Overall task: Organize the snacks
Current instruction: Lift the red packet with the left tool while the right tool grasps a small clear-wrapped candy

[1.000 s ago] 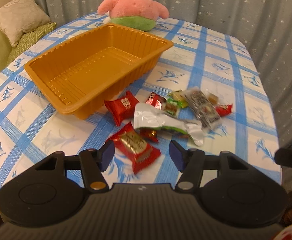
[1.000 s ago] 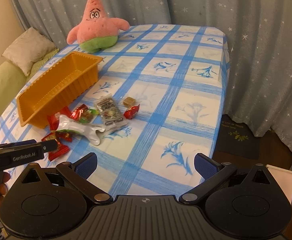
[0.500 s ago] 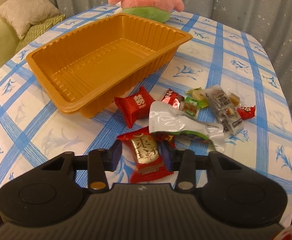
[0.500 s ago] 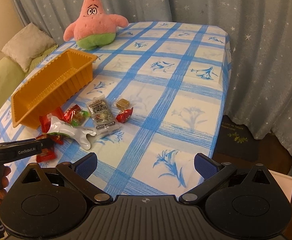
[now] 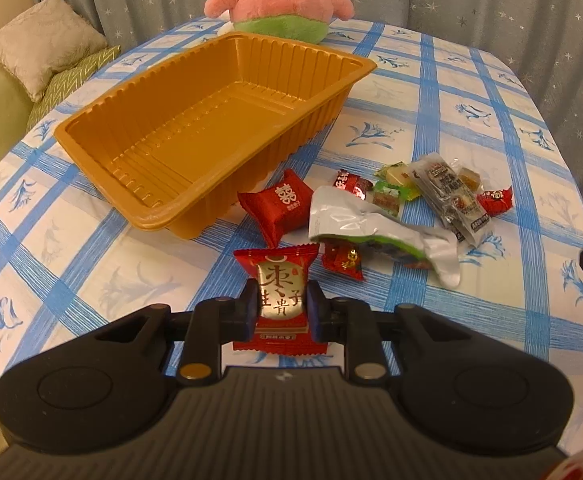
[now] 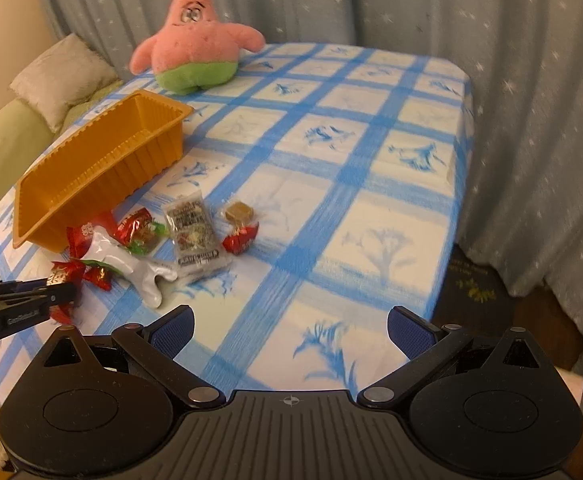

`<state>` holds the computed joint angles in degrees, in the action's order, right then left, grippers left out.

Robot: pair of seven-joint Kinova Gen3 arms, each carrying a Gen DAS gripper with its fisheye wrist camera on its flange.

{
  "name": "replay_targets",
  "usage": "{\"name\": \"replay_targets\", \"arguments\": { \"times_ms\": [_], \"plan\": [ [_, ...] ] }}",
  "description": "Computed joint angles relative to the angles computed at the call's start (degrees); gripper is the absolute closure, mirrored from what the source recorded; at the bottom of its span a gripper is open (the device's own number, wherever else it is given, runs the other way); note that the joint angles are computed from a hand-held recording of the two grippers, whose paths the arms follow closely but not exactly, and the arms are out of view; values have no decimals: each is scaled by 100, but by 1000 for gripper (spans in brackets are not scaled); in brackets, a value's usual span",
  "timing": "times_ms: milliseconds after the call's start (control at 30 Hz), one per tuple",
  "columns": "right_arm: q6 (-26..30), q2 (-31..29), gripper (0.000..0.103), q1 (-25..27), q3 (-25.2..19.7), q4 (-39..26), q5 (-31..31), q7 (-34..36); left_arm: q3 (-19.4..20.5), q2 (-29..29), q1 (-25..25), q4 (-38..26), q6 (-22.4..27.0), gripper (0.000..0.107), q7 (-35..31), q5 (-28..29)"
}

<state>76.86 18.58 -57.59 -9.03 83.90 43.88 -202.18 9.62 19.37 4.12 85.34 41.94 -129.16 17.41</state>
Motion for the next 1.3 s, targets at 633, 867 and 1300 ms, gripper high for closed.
{"name": "replay_targets", "arguments": {
  "times_ms": [633, 867, 1300],
  "plan": [
    [-2836, -231, 62, 1414, 188, 1088, 554, 2502, -247, -260, 180, 88, -166, 85, 829, -476],
    [-3416, -78, 63, 1659, 406, 1056, 123, 3311, -247, -269, 313, 81, -204, 85, 1215, -712],
    [-3767, -112, 82, 1474, 753, 1171, 20, 3541, -286, -379, 679, 76, -237, 86, 1969, -1241]
  ]
}}
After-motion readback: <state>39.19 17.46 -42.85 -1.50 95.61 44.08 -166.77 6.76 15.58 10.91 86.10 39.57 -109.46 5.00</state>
